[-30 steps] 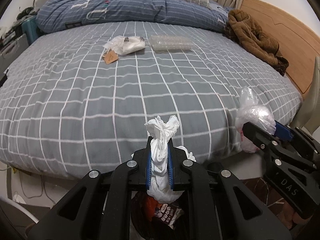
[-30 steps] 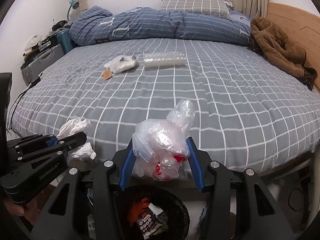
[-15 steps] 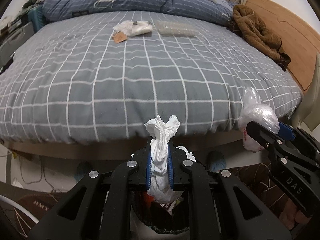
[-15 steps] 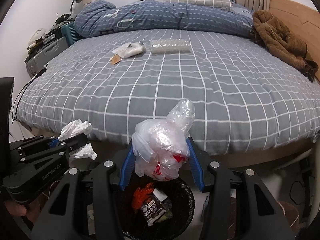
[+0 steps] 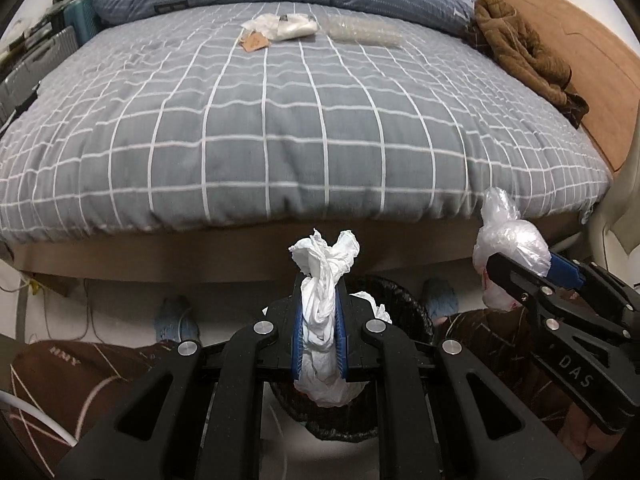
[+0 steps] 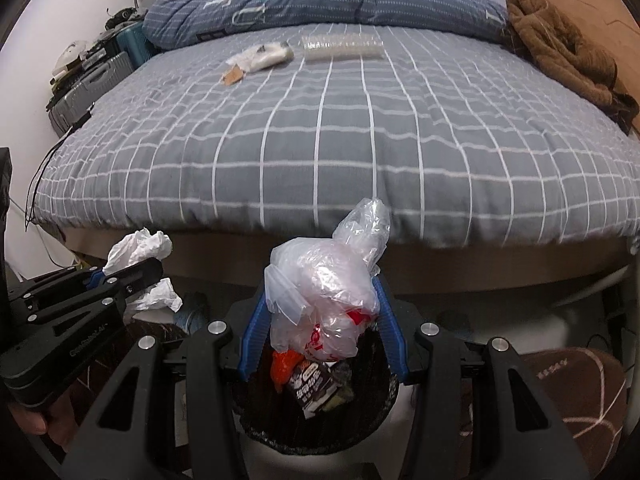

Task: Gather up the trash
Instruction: 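Carry the tissue and clear bag in both tools down over the bin, then open the right tool to drop the clear bag while the left tool drops the tissue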

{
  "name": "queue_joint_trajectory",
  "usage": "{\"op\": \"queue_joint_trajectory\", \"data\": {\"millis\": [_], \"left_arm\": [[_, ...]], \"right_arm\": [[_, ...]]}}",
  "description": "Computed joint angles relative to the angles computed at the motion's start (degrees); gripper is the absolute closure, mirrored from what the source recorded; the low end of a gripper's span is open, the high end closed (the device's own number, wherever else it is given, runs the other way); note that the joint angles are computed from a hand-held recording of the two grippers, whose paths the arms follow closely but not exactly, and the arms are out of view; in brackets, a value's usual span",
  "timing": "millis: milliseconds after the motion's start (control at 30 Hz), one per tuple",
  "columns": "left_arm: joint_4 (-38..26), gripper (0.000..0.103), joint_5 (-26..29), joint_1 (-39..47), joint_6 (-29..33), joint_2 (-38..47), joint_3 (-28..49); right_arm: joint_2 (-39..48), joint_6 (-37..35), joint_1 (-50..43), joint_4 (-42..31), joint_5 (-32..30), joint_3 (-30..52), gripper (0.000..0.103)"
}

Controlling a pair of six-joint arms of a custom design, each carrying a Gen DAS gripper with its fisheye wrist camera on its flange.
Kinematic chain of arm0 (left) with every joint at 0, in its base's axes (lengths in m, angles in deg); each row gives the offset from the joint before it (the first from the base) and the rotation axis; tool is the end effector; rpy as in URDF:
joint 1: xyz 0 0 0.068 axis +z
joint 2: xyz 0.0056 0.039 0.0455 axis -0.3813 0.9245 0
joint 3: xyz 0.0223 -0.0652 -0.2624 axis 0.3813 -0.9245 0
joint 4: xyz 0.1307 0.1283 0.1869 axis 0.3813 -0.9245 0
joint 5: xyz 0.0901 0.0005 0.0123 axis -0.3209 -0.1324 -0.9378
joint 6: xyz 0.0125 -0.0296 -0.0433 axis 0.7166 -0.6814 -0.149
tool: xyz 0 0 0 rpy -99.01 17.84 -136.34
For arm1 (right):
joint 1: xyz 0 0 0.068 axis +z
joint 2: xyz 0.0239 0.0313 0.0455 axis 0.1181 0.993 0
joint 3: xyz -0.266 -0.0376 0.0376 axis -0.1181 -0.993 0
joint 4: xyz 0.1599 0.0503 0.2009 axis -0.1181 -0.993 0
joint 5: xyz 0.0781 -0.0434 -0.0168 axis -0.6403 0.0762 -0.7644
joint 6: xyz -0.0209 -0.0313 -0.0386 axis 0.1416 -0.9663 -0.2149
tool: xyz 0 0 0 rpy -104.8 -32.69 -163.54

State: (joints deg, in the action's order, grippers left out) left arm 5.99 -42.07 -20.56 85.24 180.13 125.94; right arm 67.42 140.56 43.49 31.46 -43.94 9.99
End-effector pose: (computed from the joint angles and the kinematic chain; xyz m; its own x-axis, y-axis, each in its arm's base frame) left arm 0.3152 -0.0034 0.2481 -0.7326 0.4630 -0.4989 0.5834 0.8047 -0.1098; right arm 0.2094 0.1364 0.2503 -0.7360 0.3702 -0.5667 0.3834 0.9180 0.1017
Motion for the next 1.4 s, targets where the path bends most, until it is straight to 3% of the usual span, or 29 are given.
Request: {"op": "queue_joint_trajectory", "data": {"millis": [233,767,1133,1400], "left_arm": [[1.9,0.091,-0.7,0.5,0.9,1.0,-2.1],[6.0,0.091,-4.0,-0.1,0.4,11.0,-0.3],[5.8,0.091,-5.1,3.2,2.1,14.8,2.0],[5.7,0.091,-5.1,1.9,2.3,14.1,0.8]], "right_arm": [[2.1,2.2,0.8,1.5,-3.6,-2.1,0.056],[9.5,-2.6,-5.2,11.3,-13.2,-6.3,0.056],[15.7,-5.7,-5.4,14.4,-14.9,-3.5,0.053],[14.2,-4.9,-5.0,13.2,-12.8,-4.5,0.031]]}}
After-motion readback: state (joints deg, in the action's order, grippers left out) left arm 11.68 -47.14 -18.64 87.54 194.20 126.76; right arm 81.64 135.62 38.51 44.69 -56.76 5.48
